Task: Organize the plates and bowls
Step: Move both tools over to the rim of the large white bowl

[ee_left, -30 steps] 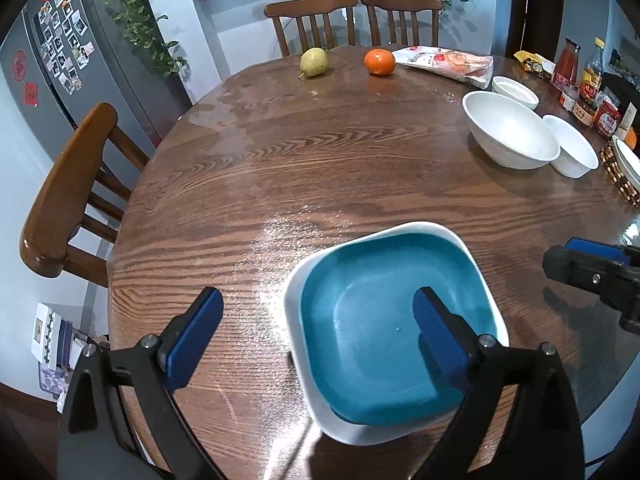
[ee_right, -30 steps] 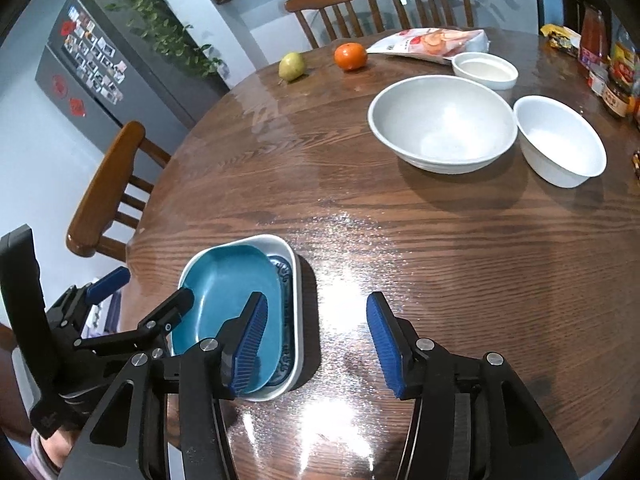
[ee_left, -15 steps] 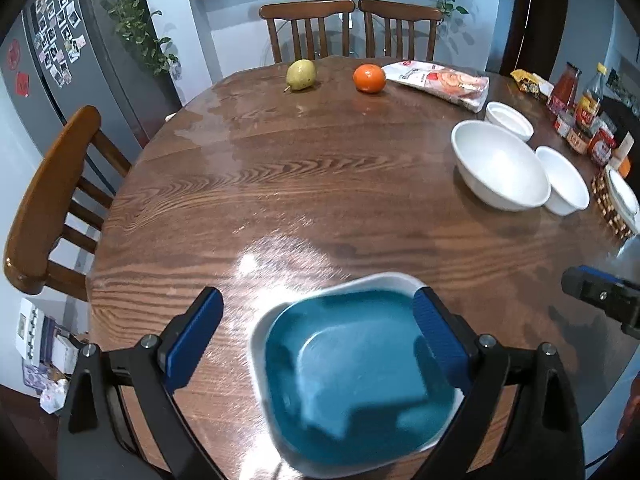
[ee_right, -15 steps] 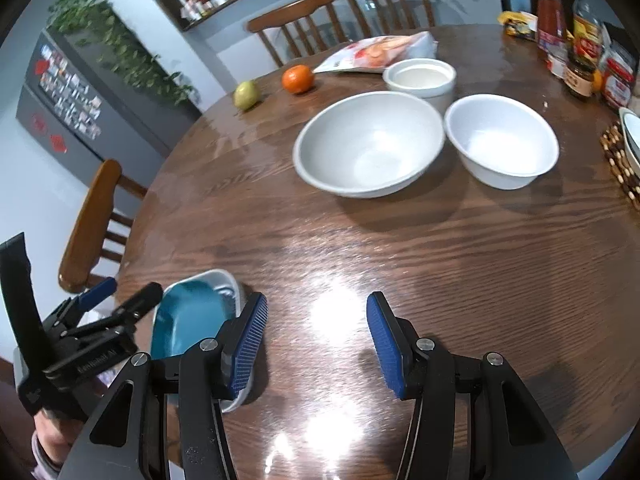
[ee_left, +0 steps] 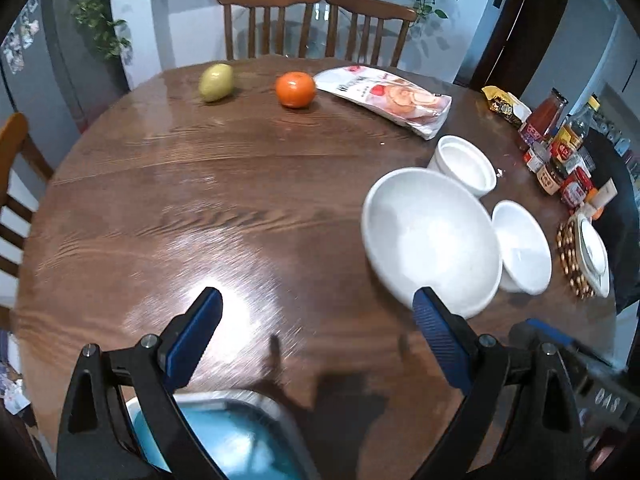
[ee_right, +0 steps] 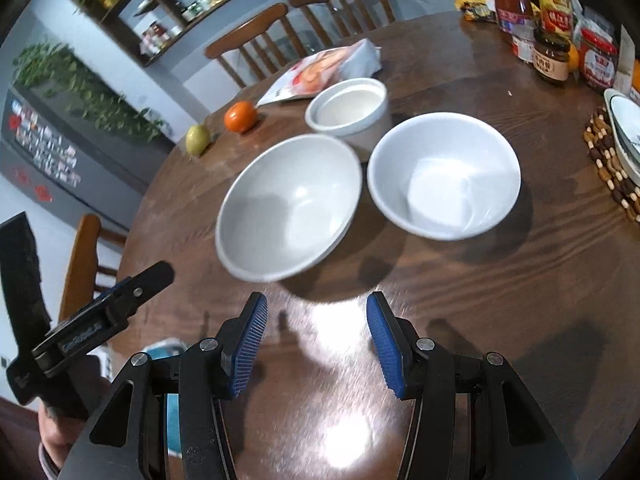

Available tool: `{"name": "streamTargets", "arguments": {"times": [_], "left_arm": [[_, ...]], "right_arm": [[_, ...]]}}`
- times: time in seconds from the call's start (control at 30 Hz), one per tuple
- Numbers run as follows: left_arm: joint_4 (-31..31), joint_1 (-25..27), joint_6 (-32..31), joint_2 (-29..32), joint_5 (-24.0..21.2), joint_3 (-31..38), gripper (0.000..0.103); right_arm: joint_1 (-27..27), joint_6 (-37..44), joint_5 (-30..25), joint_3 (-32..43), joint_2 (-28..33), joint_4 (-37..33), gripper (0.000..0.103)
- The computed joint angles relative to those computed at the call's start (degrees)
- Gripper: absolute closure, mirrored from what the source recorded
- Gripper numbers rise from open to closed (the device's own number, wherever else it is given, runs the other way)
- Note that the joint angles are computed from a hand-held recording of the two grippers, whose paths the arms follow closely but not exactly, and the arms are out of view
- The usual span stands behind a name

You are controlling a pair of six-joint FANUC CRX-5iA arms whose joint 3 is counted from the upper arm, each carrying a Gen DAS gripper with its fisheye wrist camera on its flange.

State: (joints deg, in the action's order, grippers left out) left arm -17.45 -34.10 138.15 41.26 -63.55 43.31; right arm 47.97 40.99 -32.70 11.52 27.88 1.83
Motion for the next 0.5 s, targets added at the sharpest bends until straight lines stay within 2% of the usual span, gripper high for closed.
{"name": "streamTargets", "arguments": {"times": [0.1,0.2,0.33,0.37,0.5], "left_arm": [[2.38,1.06,-2.28,7.27,-4.81,10.19,0.011],[7.00,2.45,-4.35,12.11,-6.94,15.95,0.037],[9.38,3.17,-5.88,16.85,-10.84,22.60,0.058],[9.92,3.32,-6.11,17.12,-10.77,22.81,0.068],[10.89,3.61,-8.42,17.66,-10.62,23.27,0.081]], "right_arm": [[-1.83,3.66,-1.29,3.67,2.23,-4.47,0.050],[-3.13,6.97,-3.17,7.07,4.28,-8.27,0.050],[-4.55,11.21,-5.47,10.79,6.47,-13.14,0.050],[-4.76,11.95,-5.92,11.61,6.95,-13.98,0.050],[-5.14,13.09,-6.67,13.94,8.49,-15.18,0.050]]}}
